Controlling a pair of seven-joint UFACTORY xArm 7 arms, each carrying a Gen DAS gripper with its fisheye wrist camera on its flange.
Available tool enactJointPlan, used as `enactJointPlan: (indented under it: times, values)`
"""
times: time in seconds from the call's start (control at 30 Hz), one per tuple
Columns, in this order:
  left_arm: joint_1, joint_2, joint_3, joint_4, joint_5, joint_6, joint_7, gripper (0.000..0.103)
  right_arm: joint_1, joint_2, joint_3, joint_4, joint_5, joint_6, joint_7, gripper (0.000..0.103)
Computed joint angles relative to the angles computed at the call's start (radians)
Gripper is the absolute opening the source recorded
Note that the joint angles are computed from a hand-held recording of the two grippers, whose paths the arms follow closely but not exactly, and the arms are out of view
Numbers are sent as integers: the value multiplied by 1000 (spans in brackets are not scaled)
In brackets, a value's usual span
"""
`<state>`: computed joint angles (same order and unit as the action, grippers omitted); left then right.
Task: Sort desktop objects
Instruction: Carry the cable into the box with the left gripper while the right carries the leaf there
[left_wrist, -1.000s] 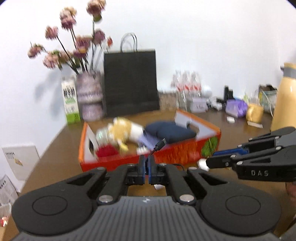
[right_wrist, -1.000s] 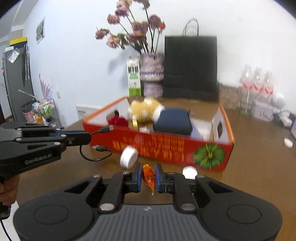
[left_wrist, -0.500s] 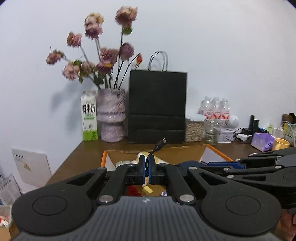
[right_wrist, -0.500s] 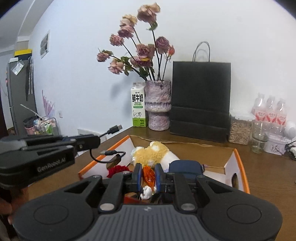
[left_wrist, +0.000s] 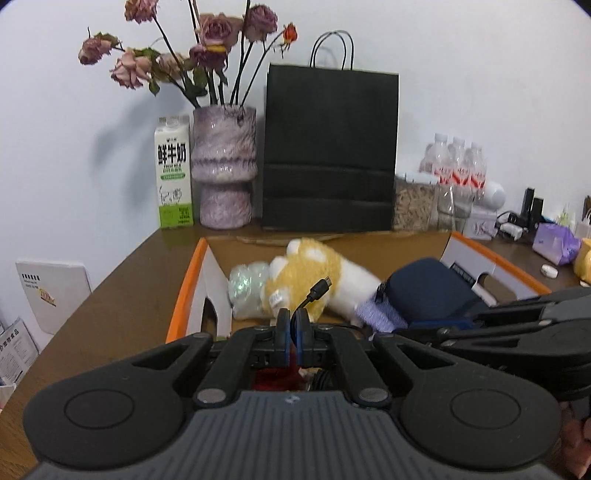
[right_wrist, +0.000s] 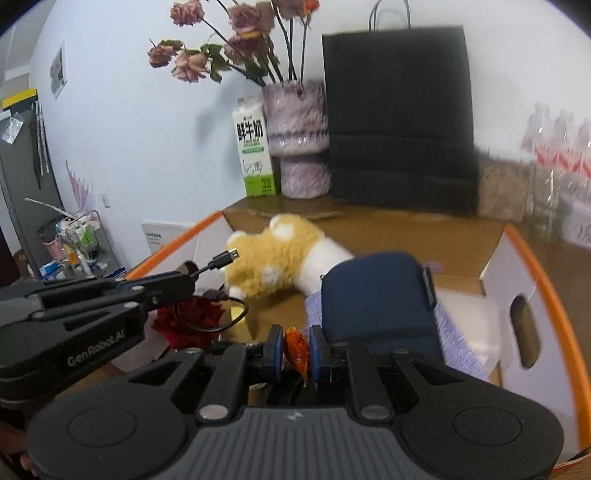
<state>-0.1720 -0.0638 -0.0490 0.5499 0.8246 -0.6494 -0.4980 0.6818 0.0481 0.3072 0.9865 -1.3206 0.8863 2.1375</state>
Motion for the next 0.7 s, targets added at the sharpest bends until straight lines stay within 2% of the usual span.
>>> enactJointPlan:
  times: [0.13, 0.37, 0.4, 0.47, 0.5, 0.57, 0.63, 0.67, 0.7]
  values:
    - [1, 2, -3, -8, 3, 1, 20, 4, 10, 7, 6, 2, 0, 19, -6, 14]
    - [-15, -14, -17, -49, -109, -18, 128, 7, 26, 5, 10, 7, 2, 51, -3, 15]
    - [-16, -14, -14, -50, -107, -23, 128, 12, 28, 1, 11, 5, -1, 52, -1, 20]
    - [-32, -16, 9, -52, -98, -40, 119, 39, 31, -6, 16, 1, -13, 52, 7, 29]
    - [-17, -24, -16, -68, -150, -54, 151, 51, 36, -8, 21, 2, -21, 63, 11, 32]
    - [-21, -32, -22, -88, -222, -87, 198, 57, 49, -9, 32, 12, -14, 116, 6, 39]
    - [-26, -38, -30, -106, -294, -116, 226, 76, 64, -11, 43, 19, -11, 179, 9, 51]
    - [-30, -40, -38, -117, -349, -134, 255, 82, 72, -16, 48, 19, -9, 209, 15, 60]
    - [-34, -37, -44, -125, -397, -158, 276, 92, 77, -21, 52, 17, -12, 230, 21, 69]
